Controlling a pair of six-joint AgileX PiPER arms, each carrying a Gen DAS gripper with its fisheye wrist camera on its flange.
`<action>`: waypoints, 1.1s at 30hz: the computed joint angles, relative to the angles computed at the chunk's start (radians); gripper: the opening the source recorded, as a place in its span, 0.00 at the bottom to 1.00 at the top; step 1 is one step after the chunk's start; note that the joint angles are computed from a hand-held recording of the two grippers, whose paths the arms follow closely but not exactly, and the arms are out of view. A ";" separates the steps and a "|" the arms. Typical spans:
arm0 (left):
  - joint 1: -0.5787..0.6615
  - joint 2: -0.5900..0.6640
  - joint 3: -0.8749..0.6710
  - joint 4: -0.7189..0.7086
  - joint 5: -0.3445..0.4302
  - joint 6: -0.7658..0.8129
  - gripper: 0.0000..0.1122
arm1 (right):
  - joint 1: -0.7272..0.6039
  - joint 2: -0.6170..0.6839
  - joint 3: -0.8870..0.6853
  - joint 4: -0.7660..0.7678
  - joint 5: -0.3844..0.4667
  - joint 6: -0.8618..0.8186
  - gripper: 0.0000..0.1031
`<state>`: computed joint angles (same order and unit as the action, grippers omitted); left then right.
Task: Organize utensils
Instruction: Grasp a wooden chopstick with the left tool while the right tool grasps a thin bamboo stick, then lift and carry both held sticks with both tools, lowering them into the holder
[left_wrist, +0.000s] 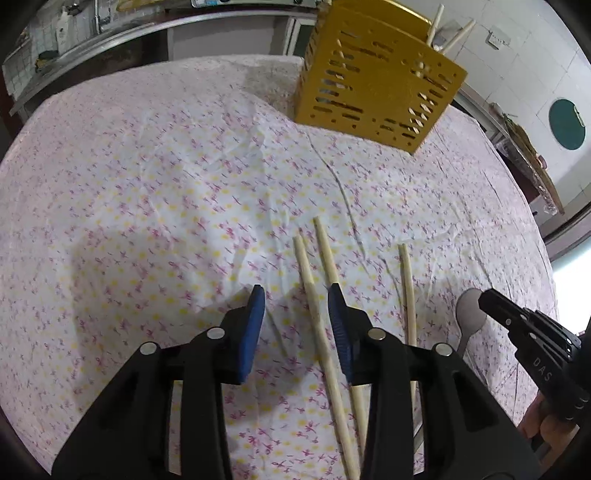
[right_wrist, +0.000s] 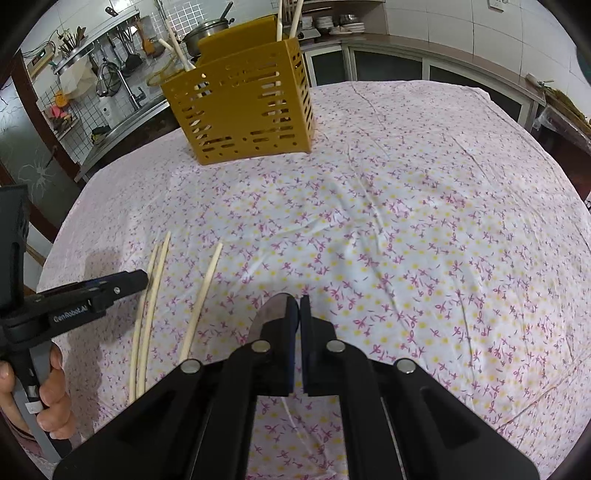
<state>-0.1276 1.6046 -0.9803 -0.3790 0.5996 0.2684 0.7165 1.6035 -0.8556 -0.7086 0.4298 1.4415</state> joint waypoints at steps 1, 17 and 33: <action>-0.011 0.008 -0.002 0.024 -0.006 -0.026 0.31 | 0.001 0.000 0.002 -0.010 0.001 0.010 0.02; -0.029 0.034 -0.028 0.083 -0.035 -0.076 0.04 | -0.007 -0.038 0.014 -0.044 0.027 0.024 0.02; -0.015 0.021 -0.044 0.031 0.016 -0.015 0.00 | 0.021 -0.081 -0.024 -0.112 0.130 0.023 0.02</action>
<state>-0.1425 1.6259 -1.0242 -0.3475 0.6153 0.2532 0.7373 1.5227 -0.8793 -0.8204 0.5598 1.4644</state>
